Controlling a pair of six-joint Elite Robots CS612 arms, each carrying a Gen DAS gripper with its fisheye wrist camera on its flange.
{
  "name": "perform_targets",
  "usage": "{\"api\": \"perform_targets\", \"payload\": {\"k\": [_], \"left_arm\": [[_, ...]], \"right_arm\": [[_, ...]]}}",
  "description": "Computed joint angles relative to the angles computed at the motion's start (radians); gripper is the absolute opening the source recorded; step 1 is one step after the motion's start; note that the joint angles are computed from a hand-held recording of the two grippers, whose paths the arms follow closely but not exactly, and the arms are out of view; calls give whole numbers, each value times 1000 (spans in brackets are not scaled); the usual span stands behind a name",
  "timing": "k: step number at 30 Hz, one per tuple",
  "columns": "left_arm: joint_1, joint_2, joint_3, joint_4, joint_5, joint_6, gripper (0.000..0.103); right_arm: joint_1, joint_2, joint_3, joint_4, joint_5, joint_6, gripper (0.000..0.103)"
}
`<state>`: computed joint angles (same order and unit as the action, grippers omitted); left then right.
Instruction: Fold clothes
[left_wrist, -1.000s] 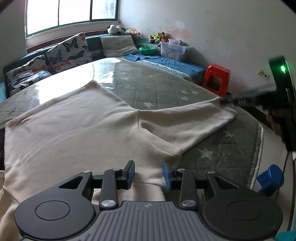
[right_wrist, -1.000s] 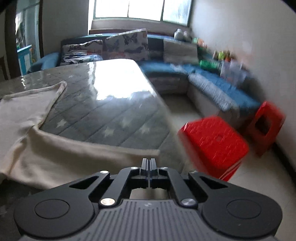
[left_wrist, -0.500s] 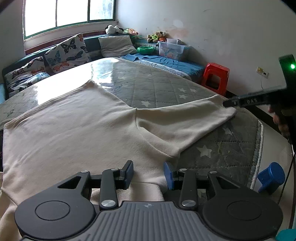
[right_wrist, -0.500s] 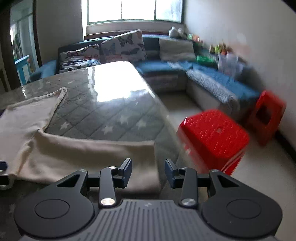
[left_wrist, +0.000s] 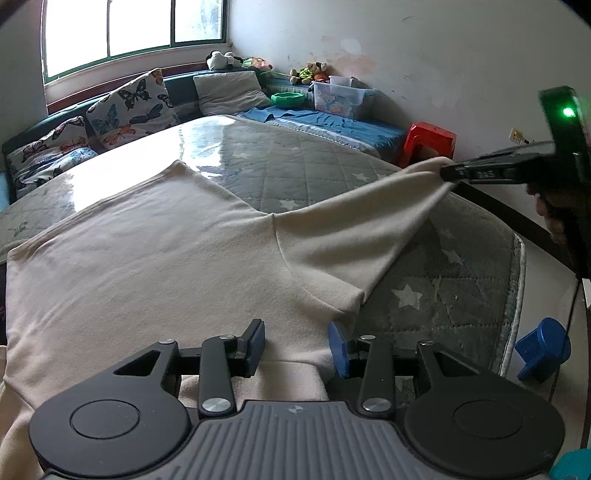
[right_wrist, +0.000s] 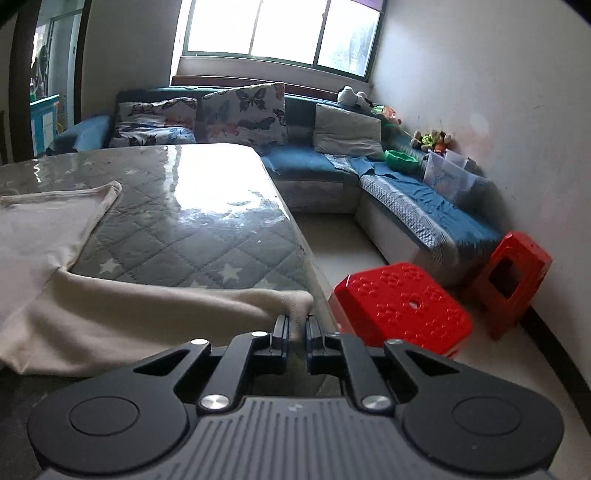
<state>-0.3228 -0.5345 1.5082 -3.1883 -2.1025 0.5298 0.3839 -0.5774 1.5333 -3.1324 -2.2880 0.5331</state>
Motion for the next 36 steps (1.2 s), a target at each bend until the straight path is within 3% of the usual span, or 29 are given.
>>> {"api": "perform_targets", "payload": {"k": [3,6,10,13,17,20,25,29,32,36], "left_arm": [[0,-1,1,-1,0,1,44],[2,-1,0,6,-5,4,44],[3,-1,-3,12,-11,3,45],[6,-1,-3,4,-14,-13,45],[19,-1,-2,-51,-7,-80,45],[45,8,-18,-122,19,-189,45],[78,28,-57,-189,182,-360,45],[92,52,-112,-177,328,-440,43],[98,70,-157,-131,376,-459,43],[89,88,-183,-114,423,-412,40]], "right_arm": [[-10,11,-17,73,33,20,10],[-5,16,-23,103,11,55,20],[2,12,-25,33,-13,42,20],[-8,18,-34,-31,68,2,20],[-28,36,-67,25,162,40,21],[-24,47,-83,36,145,35,23],[-21,42,-77,52,130,47,32],[-20,43,-80,58,122,46,33],[-19,44,-84,66,116,45,33],[-20,44,-84,67,118,47,33]]}}
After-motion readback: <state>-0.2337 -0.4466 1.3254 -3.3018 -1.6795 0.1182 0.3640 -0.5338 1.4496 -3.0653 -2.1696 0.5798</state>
